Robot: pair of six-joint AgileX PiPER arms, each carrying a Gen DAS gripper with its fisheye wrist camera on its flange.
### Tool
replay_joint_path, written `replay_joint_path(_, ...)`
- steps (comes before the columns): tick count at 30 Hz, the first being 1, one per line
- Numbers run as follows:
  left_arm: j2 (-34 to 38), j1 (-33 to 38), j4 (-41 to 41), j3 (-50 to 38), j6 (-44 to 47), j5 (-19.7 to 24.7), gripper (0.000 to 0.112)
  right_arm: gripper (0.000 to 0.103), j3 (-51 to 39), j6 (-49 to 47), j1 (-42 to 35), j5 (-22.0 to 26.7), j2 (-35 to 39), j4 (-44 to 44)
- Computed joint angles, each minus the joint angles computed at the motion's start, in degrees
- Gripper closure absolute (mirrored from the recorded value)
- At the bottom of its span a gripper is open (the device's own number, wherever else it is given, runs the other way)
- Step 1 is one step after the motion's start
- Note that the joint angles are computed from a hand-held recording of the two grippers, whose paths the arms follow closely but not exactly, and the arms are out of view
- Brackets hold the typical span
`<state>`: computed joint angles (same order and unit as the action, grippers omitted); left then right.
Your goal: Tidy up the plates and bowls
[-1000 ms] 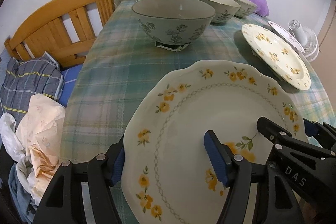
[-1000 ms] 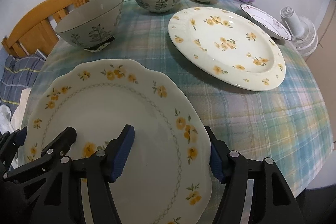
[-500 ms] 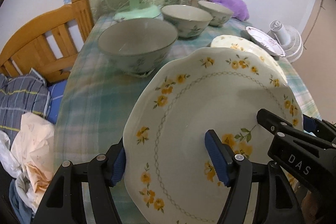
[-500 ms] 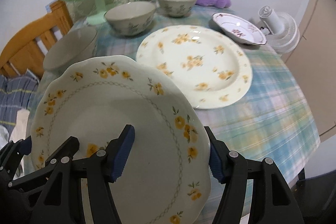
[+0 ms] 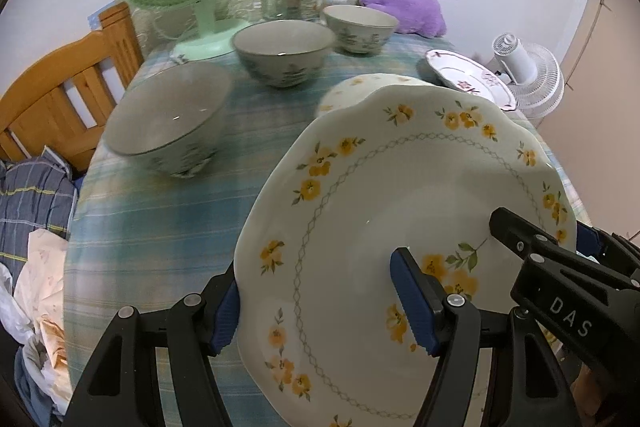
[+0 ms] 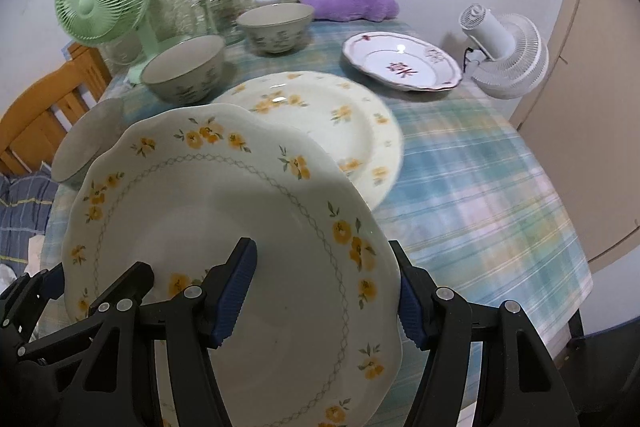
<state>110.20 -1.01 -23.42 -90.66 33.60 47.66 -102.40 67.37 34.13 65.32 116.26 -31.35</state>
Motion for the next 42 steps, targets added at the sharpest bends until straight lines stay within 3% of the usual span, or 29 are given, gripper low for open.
replay_joint_path(11,0.9,-12.2,6.8,-3.0,-14.4,-1.6,0.042,0.036,14.3,-6.0,-9.4,-6.5,-10.9,1.1)
replay_joint_path(25,5.3,-24.8,13.9,-7.1,-28.7,-3.1,0.042,0.036,26.3,-16.5,-23.0,-13.4,-19.2,4.3)
replay_joint_path(34,8.9,-30.5,17.8,-10.5,-35.8,-2.1,0.042,0.036,31.5,-23.6,-30.9,-17.8,-21.1,7.5)
replay_joint_path(42,13.3,-33.1,22.0,-15.6,-42.0,1.7,0.042,0.036,32.1,-31.6,-36.0,-20.2,-18.9,13.0)
